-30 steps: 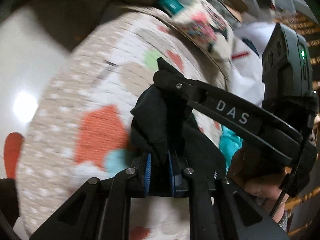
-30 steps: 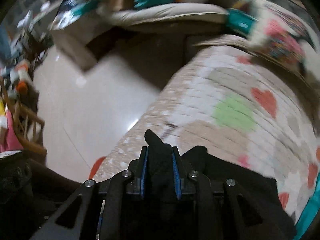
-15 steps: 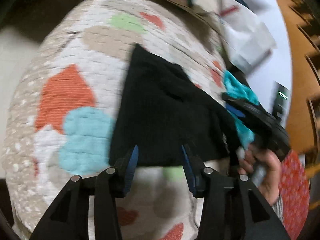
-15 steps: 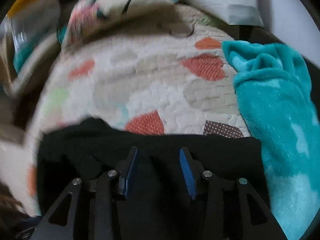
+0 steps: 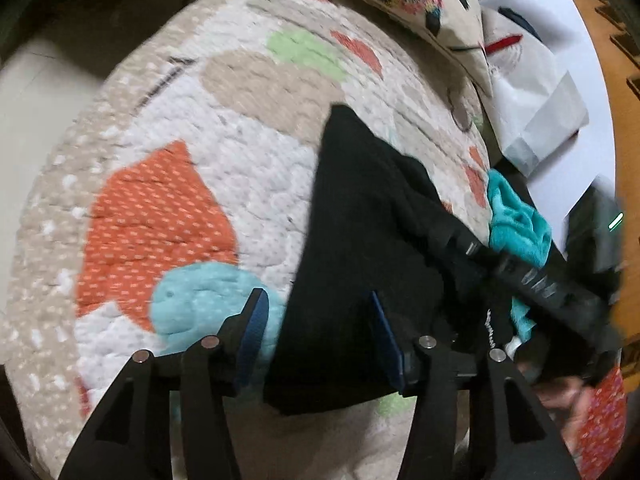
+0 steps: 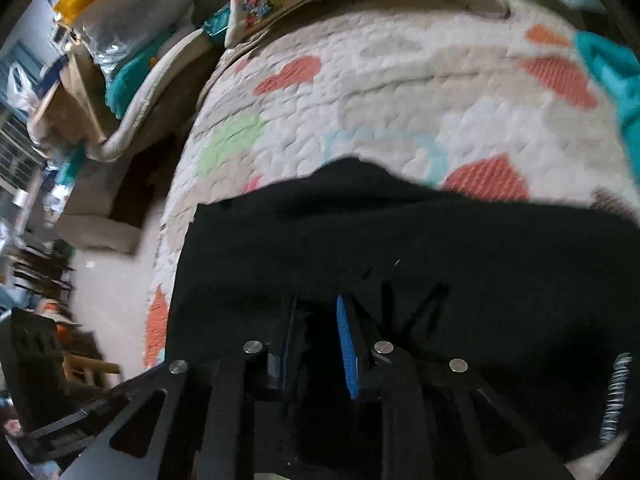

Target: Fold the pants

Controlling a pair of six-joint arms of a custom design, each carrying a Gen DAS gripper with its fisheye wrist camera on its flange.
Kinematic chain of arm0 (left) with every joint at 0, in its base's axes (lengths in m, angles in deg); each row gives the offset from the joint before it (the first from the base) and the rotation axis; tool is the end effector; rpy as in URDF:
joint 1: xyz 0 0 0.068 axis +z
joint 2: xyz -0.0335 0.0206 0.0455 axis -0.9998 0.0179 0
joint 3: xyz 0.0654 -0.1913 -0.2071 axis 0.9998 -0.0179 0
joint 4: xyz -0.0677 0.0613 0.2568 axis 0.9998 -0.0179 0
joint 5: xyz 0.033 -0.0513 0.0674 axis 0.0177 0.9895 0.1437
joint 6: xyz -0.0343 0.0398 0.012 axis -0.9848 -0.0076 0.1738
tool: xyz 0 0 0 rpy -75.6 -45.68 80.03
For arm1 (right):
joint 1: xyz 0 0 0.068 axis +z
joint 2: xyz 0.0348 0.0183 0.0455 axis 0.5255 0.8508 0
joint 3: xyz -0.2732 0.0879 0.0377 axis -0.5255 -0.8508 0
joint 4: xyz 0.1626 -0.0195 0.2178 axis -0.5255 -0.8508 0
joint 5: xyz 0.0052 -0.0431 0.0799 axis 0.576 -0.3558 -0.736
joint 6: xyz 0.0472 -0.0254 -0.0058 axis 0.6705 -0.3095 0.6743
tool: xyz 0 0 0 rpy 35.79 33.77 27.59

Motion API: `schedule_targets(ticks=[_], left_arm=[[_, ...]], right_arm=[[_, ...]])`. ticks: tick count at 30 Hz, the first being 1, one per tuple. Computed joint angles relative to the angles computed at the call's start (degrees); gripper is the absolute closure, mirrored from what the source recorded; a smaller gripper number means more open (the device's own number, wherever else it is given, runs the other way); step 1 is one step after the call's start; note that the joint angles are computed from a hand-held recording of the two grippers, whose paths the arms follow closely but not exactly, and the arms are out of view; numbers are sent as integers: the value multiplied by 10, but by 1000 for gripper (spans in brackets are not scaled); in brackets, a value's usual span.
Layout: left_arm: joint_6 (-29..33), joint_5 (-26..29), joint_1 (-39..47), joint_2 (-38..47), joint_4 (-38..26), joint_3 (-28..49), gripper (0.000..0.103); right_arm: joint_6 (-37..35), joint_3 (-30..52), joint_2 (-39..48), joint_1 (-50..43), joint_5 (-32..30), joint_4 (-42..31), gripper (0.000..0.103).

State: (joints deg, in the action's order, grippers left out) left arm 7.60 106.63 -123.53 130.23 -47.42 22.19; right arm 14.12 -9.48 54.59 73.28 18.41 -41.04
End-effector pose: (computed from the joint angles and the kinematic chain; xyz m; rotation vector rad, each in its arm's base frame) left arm 0.2112 -0.1650 0.1669 0.2861 2.7316 -0.9829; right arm 0.1552 0.1268 0.2277 0.4974 2.5993 0.3064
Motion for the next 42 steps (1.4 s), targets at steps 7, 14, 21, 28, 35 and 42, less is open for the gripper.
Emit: schedule_targets(ticks=[7, 14, 21, 28, 35, 42], left_arm=[[24, -29, -44, -18, 40, -23, 51], [44, -4, -24, -3, 19, -17, 88], [63, 65, 49, 6, -31, 3, 91], [126, 91, 181, -16, -104, 7, 91], [129, 90, 271, -11, -149, 3, 80], [129, 72, 286, -117, -141, -25, 72]], right_arm=[[-179, 198, 215, -52, -36, -12, 35], [-199, 278, 365, -63, -68, -36, 84], [-161, 281, 347, -49, -62, -24, 93], [-167, 401, 432, -32, -84, -33, 93], [-160, 491, 516, -30, -92, -29, 71], [-125, 368, 349, -42, -13, -3, 54]])
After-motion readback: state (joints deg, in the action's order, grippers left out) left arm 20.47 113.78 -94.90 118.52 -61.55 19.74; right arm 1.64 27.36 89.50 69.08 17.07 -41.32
